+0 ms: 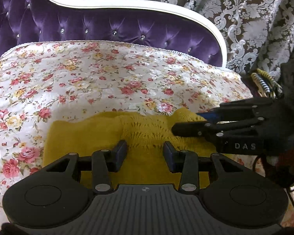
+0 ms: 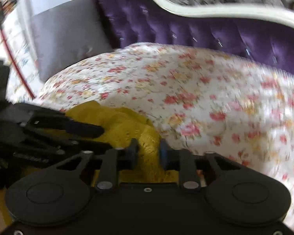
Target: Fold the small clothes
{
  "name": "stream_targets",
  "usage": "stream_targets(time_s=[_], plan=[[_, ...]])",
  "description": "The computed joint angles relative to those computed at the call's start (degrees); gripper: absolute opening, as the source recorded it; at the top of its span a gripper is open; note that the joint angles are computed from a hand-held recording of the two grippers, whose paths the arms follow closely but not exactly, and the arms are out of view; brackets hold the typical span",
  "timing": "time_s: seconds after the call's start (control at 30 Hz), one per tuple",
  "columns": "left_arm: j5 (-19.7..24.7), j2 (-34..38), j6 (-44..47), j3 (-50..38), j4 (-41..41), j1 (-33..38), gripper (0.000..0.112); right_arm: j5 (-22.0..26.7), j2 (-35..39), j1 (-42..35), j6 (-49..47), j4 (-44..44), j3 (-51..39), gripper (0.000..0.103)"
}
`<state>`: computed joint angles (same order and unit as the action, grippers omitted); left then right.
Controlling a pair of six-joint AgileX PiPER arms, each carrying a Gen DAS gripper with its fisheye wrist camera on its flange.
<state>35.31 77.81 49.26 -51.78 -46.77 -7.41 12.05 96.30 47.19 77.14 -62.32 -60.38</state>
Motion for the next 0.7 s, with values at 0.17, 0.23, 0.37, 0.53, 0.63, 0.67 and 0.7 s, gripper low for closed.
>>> stream_targets(time_s=[0.17,0.23,0.37,0.53,0.63,0.67,0.7], plan=[[-2.0,-0.5,2.2,1.5,-2.0,-0.5,0.04,12.3,0.6,5.5,6.9,-13.5,-1.3,0.019],[-2.6,-0.7,1.4,1.6,-1.1,-1.1,0.04,19.5,3.9,6.0,1.4,-8.4,-4.2,0.019],[-1.4,-0.4,1.1,1.0,-1.4,-0.4,0.04,22.3,2.8,6.1,10.6,-10.5,-1.6,0.032],[2.0,-0.6,-2.8,-1.3,1.0,-0.1,0.057,29.8,-2.5,12.0,23.4,-15.5,2.5,0.075],[4.2,-3.0,-6.0,-1.0,3.3,0.0,0.075,33.8,-4.2,15.9,26.2,-14.3,2.4,0.091],[4.3,-4.4,-7.6,-0.4,5.0,-0.2,0.075,34.1,-4.3,16.5,27.2,-14.1,2.3,0.099],[4.5,-5.6,-8.9,0.1,6.3,-0.3,0.075,34.5,-4.7,17.3,28.4,-13.8,2.5,0.103]])
